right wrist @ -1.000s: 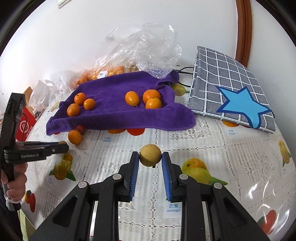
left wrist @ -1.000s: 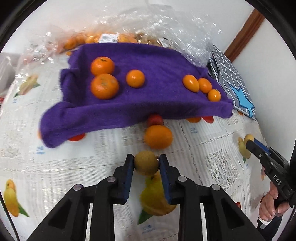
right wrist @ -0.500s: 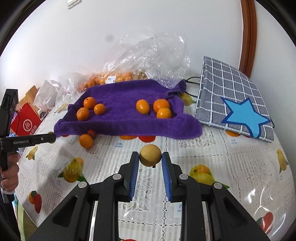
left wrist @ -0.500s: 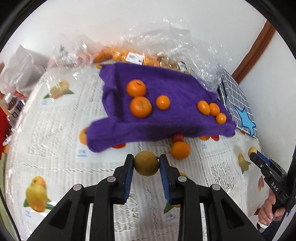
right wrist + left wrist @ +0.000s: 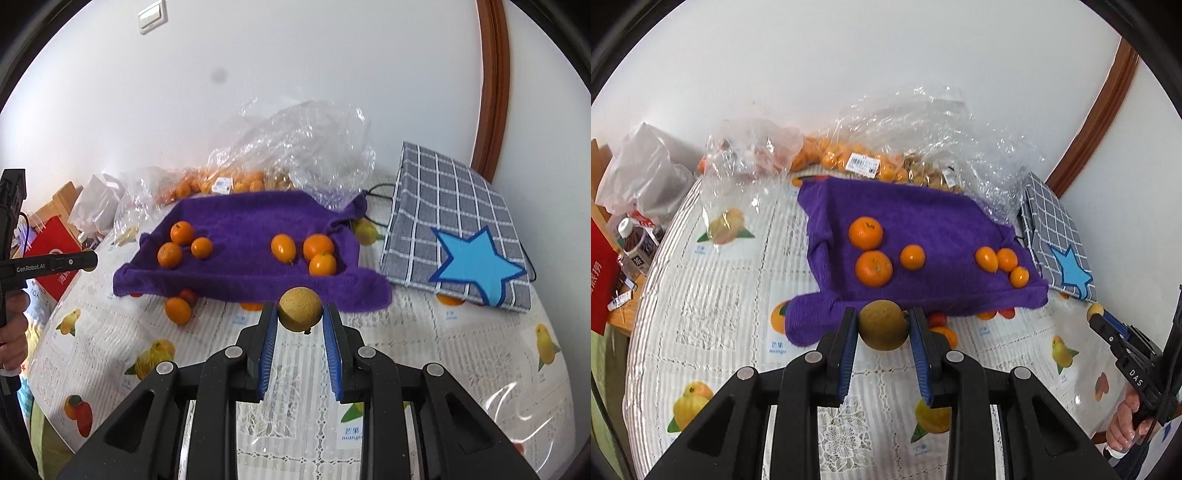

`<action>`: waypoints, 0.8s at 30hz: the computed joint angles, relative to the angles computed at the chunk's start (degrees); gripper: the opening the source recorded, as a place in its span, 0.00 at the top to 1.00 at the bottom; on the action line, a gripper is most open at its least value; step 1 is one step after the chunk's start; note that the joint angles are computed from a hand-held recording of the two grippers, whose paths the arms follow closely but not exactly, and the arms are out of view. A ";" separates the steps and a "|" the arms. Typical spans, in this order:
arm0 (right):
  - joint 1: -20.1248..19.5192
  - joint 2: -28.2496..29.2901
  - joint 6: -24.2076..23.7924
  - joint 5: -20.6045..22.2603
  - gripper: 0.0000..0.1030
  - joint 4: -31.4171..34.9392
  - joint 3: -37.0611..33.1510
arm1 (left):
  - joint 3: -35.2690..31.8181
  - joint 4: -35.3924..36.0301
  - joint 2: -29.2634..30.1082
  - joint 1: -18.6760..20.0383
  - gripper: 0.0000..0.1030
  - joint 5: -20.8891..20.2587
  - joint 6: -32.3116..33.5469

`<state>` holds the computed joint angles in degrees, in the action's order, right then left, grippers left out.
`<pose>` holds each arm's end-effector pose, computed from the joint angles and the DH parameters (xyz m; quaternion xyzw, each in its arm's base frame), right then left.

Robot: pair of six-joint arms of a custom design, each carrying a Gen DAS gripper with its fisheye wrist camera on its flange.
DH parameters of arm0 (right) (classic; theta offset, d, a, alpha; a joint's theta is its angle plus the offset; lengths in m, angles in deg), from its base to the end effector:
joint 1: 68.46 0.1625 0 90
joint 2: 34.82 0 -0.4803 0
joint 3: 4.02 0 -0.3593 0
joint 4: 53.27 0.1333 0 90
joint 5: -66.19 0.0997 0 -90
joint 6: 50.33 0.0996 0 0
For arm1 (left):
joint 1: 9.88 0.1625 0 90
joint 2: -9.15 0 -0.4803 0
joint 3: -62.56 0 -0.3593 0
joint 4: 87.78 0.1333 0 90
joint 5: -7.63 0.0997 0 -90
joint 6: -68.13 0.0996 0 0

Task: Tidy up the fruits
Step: 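Carry both held fruits onto the purple towel and open both grippers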

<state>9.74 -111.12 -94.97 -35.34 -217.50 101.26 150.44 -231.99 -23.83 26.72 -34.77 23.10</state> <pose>-0.0051 -0.5788 0.4572 0.2225 -0.8918 0.2934 0.2627 -0.4454 -0.5884 0.0616 0.0692 0.9123 -0.3019 0.2678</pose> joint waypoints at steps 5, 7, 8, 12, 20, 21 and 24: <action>0.90 0.47 -0.07 0.53 0.76 -0.22 -1.21 | -0.34 -1.32 -0.19 -0.14 0.74 1.05 0.76; 1.31 0.92 -0.10 0.39 0.76 -0.13 -1.78 | -0.16 -2.10 -0.35 -0.15 0.74 1.76 1.05; 1.48 1.13 -0.09 0.31 0.76 -0.04 -2.00 | 0.03 -2.37 -0.52 -0.17 0.74 2.58 1.04; 2.23 2.54 0.18 -0.01 0.76 0.51 -3.44 | 0.27 -1.80 -0.96 0.00 0.74 5.28 1.35; 3.29 6.33 0.65 -1.64 0.76 0.32 -6.03 | 1.75 -3.98 -1.48 1.79 0.74 4.58 1.19; 3.23 6.85 0.85 -1.72 0.76 0.56 -6.47 | 1.76 -3.71 -1.36 1.97 0.74 4.40 0.88; 3.21 9.02 1.80 -2.45 0.76 1.37 -8.22 | 1.63 -3.41 -1.08 2.69 0.74 3.74 0.77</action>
